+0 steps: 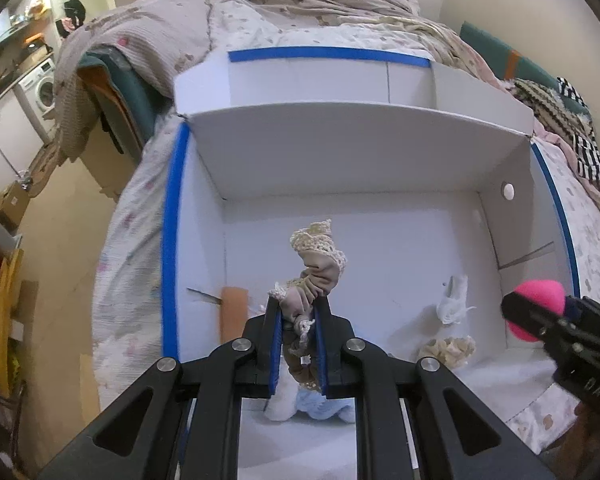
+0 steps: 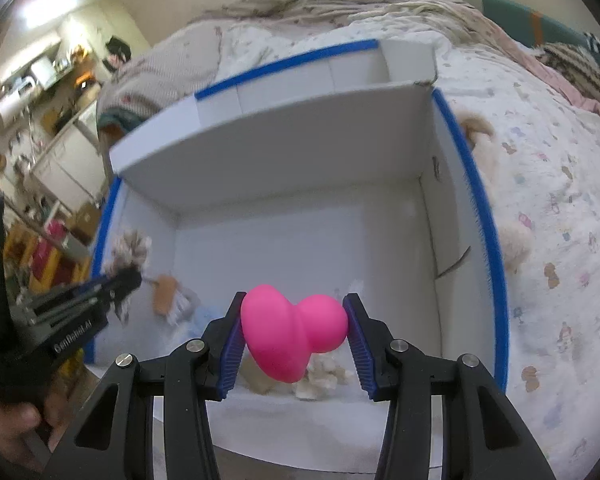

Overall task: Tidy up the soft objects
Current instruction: 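Carry the lace cloth and pink heart plush over the box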

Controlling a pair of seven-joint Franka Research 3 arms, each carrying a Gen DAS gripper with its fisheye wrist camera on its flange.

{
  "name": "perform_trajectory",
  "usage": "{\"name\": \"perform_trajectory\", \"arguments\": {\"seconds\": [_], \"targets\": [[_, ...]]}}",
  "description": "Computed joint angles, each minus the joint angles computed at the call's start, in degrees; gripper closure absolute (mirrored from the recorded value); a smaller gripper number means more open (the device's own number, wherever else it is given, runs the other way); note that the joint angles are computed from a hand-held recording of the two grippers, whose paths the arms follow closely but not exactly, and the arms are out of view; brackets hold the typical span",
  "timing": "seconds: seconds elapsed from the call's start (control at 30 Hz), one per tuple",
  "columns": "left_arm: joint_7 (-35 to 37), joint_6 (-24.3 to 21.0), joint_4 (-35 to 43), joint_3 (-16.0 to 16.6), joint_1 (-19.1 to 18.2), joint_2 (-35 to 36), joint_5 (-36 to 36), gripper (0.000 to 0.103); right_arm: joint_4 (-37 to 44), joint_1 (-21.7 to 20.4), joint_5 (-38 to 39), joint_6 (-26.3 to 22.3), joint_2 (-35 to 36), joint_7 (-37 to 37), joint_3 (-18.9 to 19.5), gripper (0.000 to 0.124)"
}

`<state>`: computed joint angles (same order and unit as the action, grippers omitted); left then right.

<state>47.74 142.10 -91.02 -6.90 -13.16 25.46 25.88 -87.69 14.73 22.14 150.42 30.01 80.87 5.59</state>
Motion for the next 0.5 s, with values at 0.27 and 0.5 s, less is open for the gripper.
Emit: {"name": "perform_trajectory", "arguments": {"seconds": [0.27,0.5], "targets": [[0.44,-0.45,1.26,-0.01,-0.30,1.51,-0.90,0.090,0.47,0.46,-2.34,-2.26,0.59,0.69,-1.06,0.074],[-0.78,-1.31,2.03,0.43,-0.57,2.34,-0.55,0.089,1.25,0.56,-3.16,-3.66,1.14,1.24,-1.16,0.074]]}}
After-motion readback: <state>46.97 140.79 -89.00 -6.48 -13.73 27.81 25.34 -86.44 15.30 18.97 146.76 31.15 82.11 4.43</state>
